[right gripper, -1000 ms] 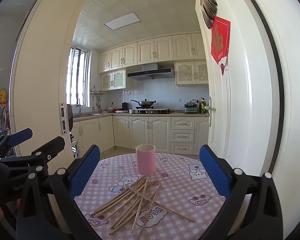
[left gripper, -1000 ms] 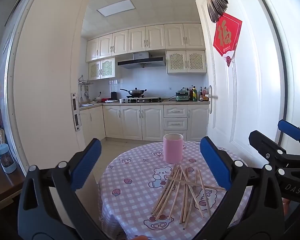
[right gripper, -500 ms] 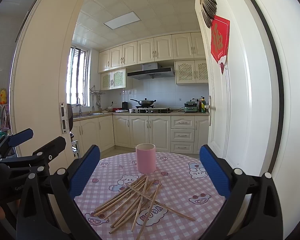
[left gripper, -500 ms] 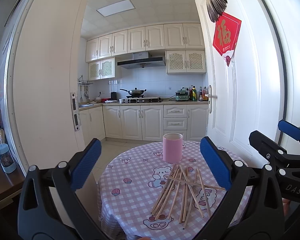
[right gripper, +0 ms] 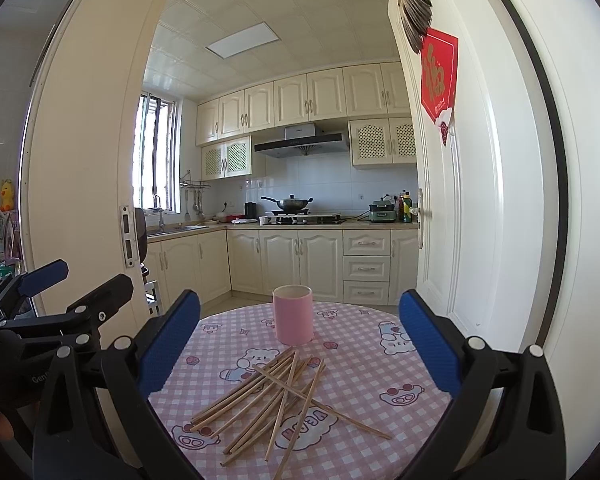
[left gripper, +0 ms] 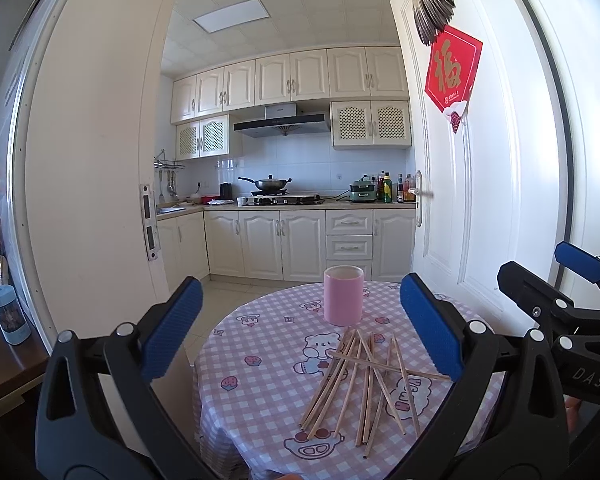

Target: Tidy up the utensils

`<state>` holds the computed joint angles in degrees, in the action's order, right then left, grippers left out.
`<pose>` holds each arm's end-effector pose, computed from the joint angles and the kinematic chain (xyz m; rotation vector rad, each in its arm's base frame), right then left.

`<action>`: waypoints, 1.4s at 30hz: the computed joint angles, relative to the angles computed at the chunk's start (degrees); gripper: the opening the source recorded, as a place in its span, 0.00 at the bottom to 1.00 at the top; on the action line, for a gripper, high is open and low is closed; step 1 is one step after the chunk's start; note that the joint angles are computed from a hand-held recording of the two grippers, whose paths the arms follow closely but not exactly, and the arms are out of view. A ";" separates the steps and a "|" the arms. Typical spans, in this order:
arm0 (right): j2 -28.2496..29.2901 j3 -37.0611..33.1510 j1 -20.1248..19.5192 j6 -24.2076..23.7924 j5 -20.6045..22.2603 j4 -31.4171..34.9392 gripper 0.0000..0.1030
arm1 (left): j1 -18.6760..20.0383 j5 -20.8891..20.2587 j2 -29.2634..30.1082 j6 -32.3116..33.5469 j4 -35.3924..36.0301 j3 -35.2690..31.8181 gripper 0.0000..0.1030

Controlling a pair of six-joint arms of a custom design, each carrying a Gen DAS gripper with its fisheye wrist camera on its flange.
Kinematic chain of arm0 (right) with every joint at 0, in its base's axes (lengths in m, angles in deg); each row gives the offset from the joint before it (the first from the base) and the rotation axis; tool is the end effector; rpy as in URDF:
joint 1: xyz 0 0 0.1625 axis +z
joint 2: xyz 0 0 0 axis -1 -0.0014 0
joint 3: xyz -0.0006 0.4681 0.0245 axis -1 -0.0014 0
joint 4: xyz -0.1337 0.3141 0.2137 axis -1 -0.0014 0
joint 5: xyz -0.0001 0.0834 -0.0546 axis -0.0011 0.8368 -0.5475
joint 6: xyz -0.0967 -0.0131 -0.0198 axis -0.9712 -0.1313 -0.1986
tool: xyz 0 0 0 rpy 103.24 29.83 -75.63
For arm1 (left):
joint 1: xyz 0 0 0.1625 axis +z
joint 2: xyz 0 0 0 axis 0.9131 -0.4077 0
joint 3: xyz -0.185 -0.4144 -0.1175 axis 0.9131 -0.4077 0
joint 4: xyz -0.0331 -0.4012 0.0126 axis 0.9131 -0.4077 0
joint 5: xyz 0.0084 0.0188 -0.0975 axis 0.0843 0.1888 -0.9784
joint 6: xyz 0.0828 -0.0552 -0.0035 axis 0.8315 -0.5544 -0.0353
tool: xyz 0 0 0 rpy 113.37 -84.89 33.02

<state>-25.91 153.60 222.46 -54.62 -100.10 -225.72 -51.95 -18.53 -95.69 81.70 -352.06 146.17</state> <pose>0.4147 -0.3145 0.0612 1.1555 -2.1570 1.5895 -0.1618 -0.2792 0.3214 0.4089 1.6125 -1.6429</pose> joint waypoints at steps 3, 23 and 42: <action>-0.05 0.04 0.02 0.19 0.06 0.06 0.93 | -0.02 -0.15 0.05 0.50 -0.35 -0.10 0.94; -0.24 -0.48 0.37 0.52 -0.06 1.24 0.93 | 0.20 -0.32 0.39 -0.66 0.19 -0.24 0.94; -0.26 -0.50 0.40 0.58 -0.04 1.33 0.93 | 0.26 -0.41 0.51 -1.19 0.58 -0.28 0.94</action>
